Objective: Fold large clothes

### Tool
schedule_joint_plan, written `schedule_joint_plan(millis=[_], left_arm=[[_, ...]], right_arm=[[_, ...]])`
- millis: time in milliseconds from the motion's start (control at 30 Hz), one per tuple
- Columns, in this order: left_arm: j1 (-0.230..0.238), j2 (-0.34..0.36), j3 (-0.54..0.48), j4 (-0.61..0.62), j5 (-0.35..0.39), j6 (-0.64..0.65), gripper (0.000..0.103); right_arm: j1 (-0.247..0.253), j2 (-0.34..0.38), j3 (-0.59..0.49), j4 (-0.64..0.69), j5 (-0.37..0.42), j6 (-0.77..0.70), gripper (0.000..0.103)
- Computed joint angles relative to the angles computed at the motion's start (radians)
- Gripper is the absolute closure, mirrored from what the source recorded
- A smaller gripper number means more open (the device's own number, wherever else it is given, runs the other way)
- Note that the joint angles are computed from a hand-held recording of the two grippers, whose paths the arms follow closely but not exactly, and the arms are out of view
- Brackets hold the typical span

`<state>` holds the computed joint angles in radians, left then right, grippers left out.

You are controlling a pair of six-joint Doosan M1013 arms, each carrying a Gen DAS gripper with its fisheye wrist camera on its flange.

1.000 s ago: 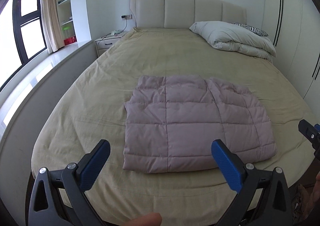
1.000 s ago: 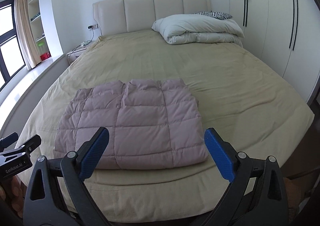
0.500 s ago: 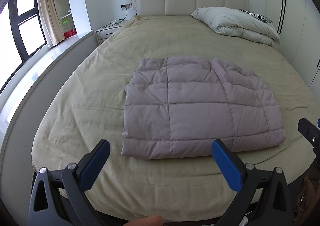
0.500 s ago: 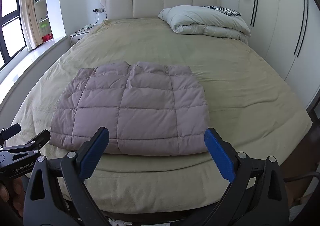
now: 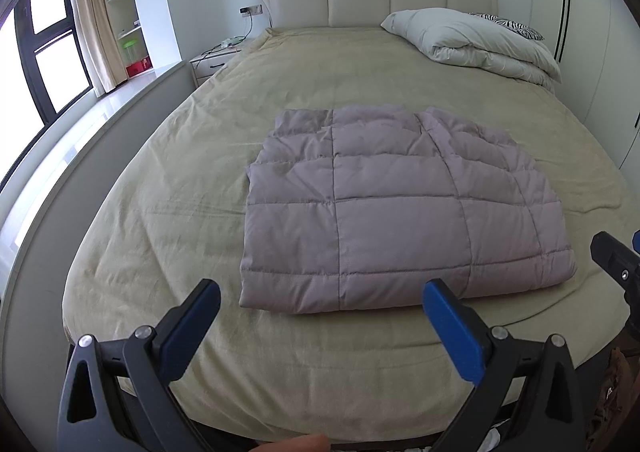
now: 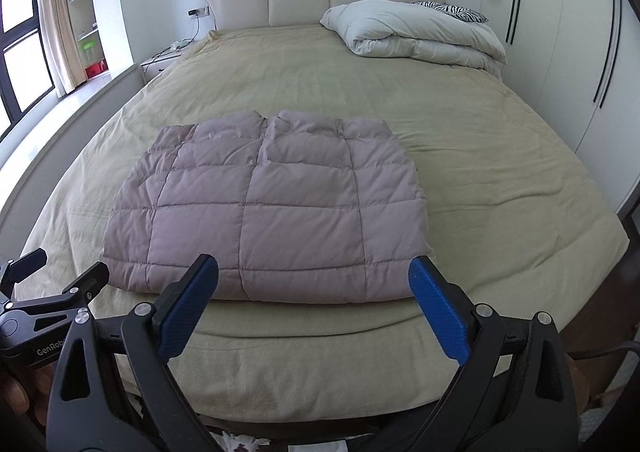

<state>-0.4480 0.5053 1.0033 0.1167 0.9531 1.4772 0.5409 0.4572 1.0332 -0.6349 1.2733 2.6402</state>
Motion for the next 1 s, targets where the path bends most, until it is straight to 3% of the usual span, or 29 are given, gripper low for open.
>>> schedule_joint_plan(millis=[1000], left_arm=[[-0.004,-0.002,0.005,0.002,0.002,0.005,0.000]], right_arm=[[0.001,0.001,0.006,0.008,-0.006,0.006,0.005]])
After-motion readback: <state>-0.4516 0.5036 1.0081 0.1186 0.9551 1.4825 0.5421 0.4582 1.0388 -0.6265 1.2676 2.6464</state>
